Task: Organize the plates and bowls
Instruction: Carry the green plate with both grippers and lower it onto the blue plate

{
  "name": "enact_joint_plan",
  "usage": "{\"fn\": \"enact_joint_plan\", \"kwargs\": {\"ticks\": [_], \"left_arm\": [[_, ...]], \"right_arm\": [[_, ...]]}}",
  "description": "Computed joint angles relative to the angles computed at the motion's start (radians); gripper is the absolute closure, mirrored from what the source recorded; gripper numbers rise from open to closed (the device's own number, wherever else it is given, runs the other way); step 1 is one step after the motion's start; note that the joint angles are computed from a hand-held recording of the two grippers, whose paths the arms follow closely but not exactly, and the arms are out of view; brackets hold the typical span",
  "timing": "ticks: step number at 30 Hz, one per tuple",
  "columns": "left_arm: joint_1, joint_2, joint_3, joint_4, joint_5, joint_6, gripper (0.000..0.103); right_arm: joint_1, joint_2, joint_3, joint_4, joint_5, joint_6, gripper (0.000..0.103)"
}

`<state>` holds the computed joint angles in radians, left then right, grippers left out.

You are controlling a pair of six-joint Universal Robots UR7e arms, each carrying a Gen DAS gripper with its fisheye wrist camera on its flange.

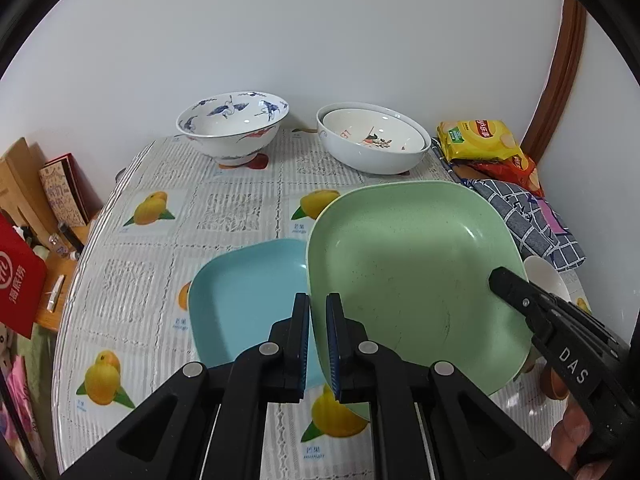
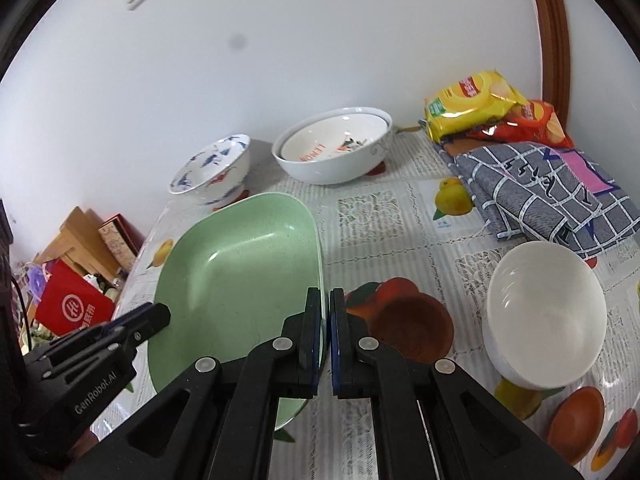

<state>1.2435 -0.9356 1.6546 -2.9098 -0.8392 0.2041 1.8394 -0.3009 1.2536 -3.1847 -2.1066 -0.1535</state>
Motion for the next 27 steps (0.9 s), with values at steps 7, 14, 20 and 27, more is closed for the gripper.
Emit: {"fn": "enact_joint_plan", "kwargs": {"ticks": [7, 14, 20, 27], "left_arm": [[-0.001, -0.039, 0.048, -0.028, 0.02, -0.003, 0.094], [0.002, -0.055, 0.063, -0.04, 0.026, -0.012, 0.094], [0.0, -0.056, 0.065, -0.054, 0.04, -0.002, 0.094], [0.01, -0.054, 0.055, -0.063, 0.05, 0.005, 0.094]], "right_arm": [[0.019, 0.008, 0.006, -0.021, 0.013, -0.039, 0.099], [0.019, 0.009, 0.01, -0.038, 0.052, -0.054, 0.098], [0.018, 0.016, 0.005, -0.044, 0.068, -0.053, 0.098], [0.019, 0.036, -0.018, -0.034, 0.083, -0.051, 0.098]]}}
